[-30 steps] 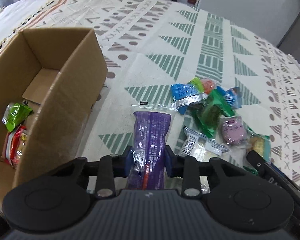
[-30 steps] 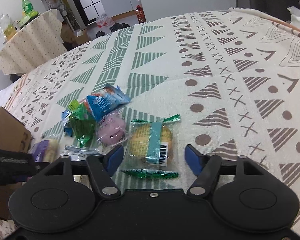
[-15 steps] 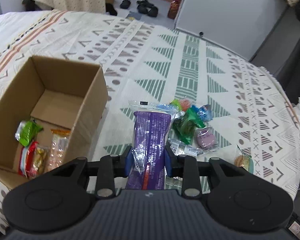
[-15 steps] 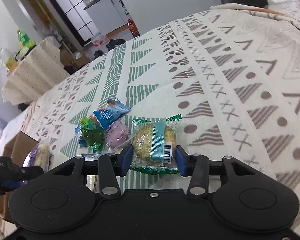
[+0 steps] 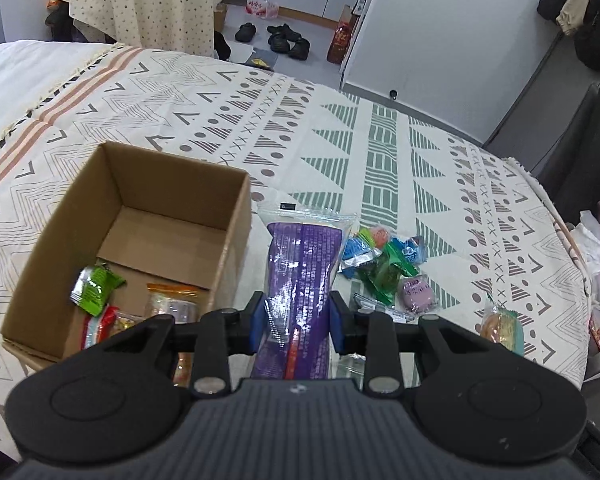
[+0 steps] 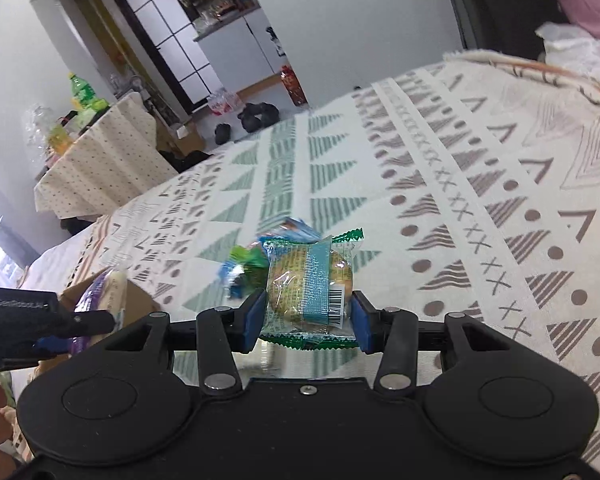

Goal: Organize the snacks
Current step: 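Carry the purple bar and round cake over the box with both tools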

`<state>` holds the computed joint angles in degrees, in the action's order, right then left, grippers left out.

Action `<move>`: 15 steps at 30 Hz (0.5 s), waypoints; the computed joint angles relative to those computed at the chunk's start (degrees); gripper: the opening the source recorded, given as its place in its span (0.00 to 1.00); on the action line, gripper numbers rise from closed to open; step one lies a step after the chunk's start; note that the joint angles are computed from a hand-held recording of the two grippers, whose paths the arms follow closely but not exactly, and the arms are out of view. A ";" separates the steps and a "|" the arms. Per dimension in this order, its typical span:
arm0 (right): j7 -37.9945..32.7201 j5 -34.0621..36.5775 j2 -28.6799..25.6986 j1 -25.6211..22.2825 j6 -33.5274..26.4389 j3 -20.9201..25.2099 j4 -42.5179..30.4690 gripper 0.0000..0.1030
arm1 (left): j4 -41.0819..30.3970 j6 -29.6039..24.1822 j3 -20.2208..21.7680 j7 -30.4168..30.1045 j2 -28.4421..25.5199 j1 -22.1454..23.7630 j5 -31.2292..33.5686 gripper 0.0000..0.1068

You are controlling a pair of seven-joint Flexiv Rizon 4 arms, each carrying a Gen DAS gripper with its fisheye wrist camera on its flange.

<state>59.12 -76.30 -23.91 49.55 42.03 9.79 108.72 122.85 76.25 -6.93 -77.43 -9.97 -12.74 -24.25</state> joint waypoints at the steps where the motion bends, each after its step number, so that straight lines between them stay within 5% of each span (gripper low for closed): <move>1: -0.41 0.20 -0.21 0.30 -0.39 0.07 -0.63 0.43 | 0.42 0.39 -0.35 0.88 0.25 0.33 -1.06 0.29; 15: -5.06 1.04 -3.21 4.37 -2.34 -1.34 -8.86 0.43 | 3.58 3.40 -1.48 12.12 2.80 1.35 -16.87 0.29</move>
<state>54.06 -75.26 -27.11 53.92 39.68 8.45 99.87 126.43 79.65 -8.40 -65.31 -7.17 -11.39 -41.12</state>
